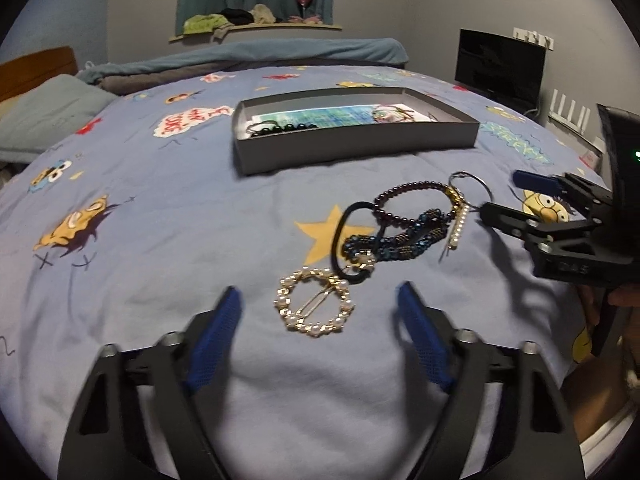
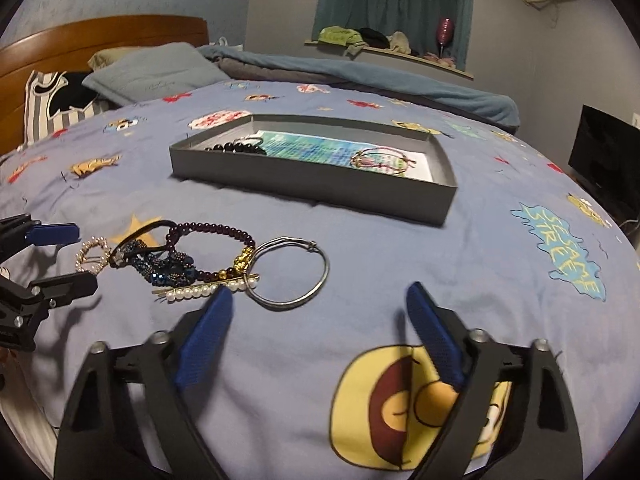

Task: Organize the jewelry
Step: 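Move both tools back over the remaining jewelry, then grasp the pearl hair clip with the left tool while the right tool grasps the silver hoop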

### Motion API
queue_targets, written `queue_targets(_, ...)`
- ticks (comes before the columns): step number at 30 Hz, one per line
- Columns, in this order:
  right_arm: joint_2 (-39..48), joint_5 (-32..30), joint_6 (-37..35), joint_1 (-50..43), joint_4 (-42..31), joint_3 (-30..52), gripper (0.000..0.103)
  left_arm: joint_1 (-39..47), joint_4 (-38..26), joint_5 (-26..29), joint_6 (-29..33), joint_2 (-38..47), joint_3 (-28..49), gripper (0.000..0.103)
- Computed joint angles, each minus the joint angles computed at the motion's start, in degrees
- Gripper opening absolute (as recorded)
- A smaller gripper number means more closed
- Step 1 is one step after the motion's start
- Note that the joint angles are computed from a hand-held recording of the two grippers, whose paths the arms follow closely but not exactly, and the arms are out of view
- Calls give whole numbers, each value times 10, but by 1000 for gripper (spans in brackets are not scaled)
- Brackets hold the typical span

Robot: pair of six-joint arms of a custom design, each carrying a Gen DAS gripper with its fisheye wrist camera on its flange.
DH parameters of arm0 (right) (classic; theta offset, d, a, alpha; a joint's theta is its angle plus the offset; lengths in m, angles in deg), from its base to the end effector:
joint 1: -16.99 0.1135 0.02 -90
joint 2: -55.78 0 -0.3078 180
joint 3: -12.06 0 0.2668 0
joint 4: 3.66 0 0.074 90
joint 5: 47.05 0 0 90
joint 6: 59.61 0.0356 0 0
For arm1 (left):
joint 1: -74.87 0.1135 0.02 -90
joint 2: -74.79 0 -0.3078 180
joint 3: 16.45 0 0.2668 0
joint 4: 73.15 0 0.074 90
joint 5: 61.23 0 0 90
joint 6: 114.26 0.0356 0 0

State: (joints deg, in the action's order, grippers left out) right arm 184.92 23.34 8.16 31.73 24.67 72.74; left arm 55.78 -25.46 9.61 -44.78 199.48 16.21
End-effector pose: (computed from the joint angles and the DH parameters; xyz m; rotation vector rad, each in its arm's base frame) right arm 0.3784 0.1119 0.0348 -0.8789 2.0627 0.3175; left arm 0.2521 -0.0749 0.0247 -0.1910 2.2842 0.0369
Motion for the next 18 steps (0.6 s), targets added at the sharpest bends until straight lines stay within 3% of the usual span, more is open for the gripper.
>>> queue_targets(9, 12, -18, 2, 2, -60, 48, 68, 8, -25, -5, 17, 2, 17, 51)
queue_targets(18, 19, -24, 17, 5, -114, 95, 65, 27, -17, 14, 16, 6, 15, 43)
